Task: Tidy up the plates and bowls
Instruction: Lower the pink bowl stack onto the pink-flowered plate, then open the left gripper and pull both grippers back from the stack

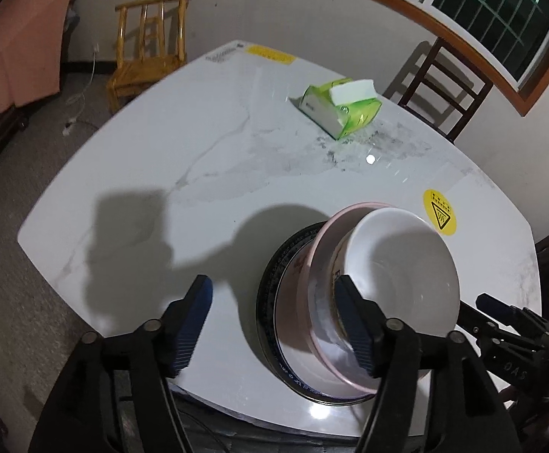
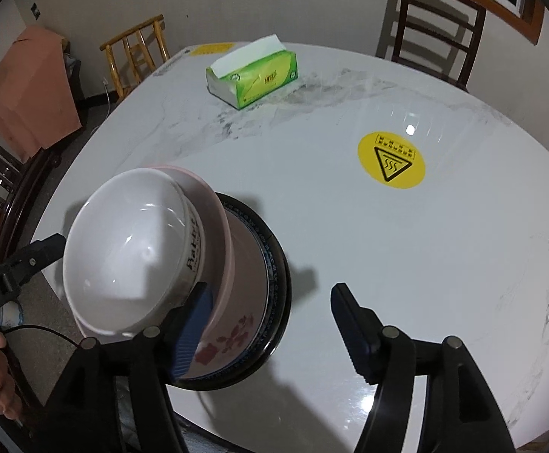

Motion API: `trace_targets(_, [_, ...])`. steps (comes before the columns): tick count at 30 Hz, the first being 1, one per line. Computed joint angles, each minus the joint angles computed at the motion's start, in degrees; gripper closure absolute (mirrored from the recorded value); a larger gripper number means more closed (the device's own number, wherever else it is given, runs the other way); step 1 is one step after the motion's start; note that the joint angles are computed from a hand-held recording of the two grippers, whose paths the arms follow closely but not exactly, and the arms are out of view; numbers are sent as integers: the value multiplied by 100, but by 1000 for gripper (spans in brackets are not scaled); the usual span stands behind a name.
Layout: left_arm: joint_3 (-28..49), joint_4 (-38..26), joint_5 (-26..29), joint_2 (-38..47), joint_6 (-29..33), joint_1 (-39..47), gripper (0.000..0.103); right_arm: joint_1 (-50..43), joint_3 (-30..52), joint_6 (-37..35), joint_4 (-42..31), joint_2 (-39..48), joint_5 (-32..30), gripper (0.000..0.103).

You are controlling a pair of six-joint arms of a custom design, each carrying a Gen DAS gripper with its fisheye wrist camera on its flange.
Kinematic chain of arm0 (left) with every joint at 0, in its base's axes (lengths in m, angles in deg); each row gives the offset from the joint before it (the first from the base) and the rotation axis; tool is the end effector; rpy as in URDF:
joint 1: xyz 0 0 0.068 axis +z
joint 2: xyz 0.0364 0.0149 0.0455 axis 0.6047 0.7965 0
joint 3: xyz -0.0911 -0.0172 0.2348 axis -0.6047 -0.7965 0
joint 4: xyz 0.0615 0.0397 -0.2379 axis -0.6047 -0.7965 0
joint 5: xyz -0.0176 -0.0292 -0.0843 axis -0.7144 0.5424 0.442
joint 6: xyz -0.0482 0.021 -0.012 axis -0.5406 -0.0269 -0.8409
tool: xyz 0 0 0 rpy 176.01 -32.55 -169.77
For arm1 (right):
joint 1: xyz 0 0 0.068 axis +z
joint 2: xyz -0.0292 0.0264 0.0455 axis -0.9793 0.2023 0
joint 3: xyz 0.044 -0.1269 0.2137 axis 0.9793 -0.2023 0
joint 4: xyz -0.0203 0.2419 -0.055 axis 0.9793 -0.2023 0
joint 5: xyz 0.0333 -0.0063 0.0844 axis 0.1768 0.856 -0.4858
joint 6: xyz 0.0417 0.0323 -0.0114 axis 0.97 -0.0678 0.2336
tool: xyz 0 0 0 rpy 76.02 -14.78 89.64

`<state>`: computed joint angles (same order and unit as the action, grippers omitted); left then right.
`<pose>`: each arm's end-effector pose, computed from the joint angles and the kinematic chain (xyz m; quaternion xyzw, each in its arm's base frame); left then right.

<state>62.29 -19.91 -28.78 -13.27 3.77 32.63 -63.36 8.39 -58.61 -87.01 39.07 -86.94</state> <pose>0.1956 -0.0105 0.1975 -0.2928 0.9193 -0.0253 0.2618 0.2847 0.0842 0.0950 -0.2636 0.9159 0.1076 0.2829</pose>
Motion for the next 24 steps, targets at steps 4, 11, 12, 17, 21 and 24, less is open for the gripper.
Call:
trace_targets(4, [-6,-152,-193,-303,-130,-223,35,-221,-372,-81,231,-338,-222,36])
trace_targets(11, [75,-783,-1609,-726,-930,-1578,31,-818,-1268,-389,639,-1129,-1161,36])
trace_targets(12, [113,-936,-1956,-696,-1181,-1938,30,-896,-1422,-443,725,-1201,-1277,36])
trace_targets(17, [307,-1413,-2865,-220,-2172,-3097,24,-995,-2006,-832,1210,-1254,-1493,36])
trace_targets(21, [482,-1685,-3070,220,-2845,-3738,22,-904,-2479,-1007,1709,-1308,-1366,36])
trace_targets(24, [561,-1819,-3185,476,-3224,-4027,20,-996,-2755,-1128,1914,-1415,-1487,36])
